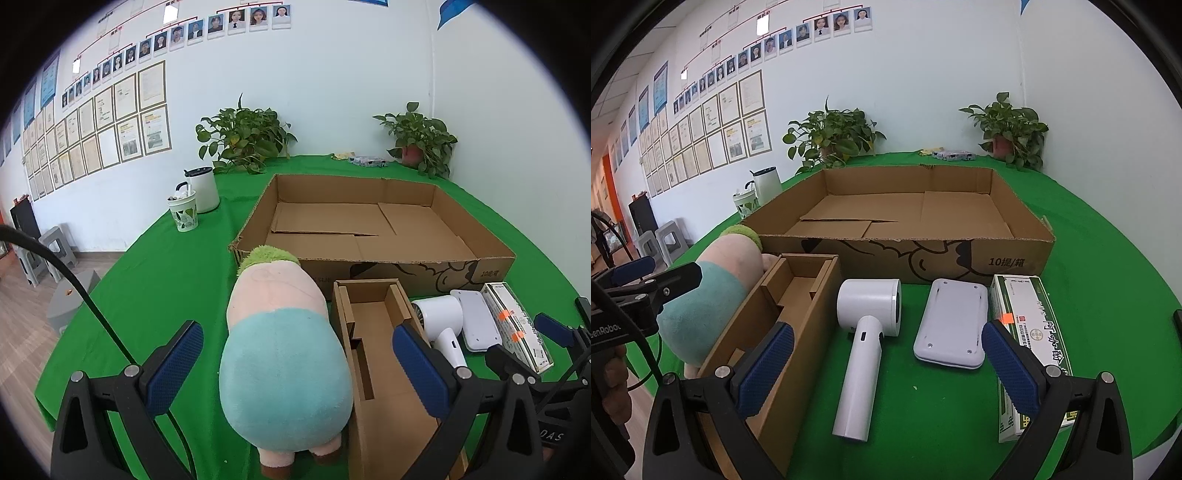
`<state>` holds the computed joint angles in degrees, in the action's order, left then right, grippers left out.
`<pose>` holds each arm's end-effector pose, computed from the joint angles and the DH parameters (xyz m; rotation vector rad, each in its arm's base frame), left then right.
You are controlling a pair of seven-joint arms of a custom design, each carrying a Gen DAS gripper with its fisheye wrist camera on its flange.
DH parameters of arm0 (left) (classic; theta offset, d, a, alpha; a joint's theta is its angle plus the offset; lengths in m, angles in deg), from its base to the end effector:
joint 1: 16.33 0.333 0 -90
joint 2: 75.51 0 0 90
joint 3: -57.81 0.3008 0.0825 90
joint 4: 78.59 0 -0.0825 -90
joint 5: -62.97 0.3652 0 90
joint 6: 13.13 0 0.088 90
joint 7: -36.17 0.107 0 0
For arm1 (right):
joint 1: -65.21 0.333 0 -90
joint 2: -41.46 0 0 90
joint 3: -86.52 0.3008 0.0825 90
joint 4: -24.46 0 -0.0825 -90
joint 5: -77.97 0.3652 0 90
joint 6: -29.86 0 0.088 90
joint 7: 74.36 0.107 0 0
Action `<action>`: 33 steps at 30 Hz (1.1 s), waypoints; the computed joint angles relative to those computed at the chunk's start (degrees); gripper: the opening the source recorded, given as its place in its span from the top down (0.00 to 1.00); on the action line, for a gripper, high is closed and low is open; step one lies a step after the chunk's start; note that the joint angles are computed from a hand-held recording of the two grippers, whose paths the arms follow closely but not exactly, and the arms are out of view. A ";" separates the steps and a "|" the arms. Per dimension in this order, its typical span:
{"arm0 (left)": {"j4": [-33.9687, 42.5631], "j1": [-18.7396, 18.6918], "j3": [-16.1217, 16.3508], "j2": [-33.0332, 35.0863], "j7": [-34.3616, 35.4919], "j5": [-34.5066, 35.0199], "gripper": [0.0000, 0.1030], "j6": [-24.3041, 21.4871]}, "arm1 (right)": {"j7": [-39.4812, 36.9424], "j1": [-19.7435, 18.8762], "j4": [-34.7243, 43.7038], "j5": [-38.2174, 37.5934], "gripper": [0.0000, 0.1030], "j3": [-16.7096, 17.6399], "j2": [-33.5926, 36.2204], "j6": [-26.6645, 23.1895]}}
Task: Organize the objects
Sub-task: 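Move both grippers toward the pink-and-teal plush toy, then grasp the plush toy's body with both grippers from either side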
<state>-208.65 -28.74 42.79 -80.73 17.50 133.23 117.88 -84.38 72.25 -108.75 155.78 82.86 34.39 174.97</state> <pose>0.4616 -0.2167 0.4136 -1.9684 1.0455 -0.5450 0.5011 0.0185 0.4131 -2.0250 0.8887 -0.3777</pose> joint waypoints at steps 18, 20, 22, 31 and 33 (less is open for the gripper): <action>-8.15 3.33 0.73 -7.76 -1.31 -2.56 0.01 6.24 | -1.67 1.03 -0.46 -0.16 0.01 0.44 -0.97 0.67; -10.63 4.54 1.35 -9.81 -1.41 -3.59 0.01 10.20 | -3.23 1.25 -0.68 -0.27 0.01 0.29 -1.77 -0.16; -12.26 5.92 1.92 -10.48 -0.15 -5.05 0.01 14.42 | -8.92 1.76 -1.78 2.18 0.01 -0.03 -3.66 -0.71; -12.70 12.87 2.18 -4.29 -3.39 0.04 0.01 35.79 | -20.10 1.97 -5.40 1.43 0.01 -2.88 -10.71 -11.83; -11.97 13.31 2.62 -2.25 -4.44 1.55 0.04 38.50 | -16.06 1.75 -4.08 -1.49 0.01 -3.30 -9.95 -14.91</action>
<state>-220.62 -15.43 45.42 -82.98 13.07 134.77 156.38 -100.43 74.00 -112.83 154.30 79.56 24.44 160.06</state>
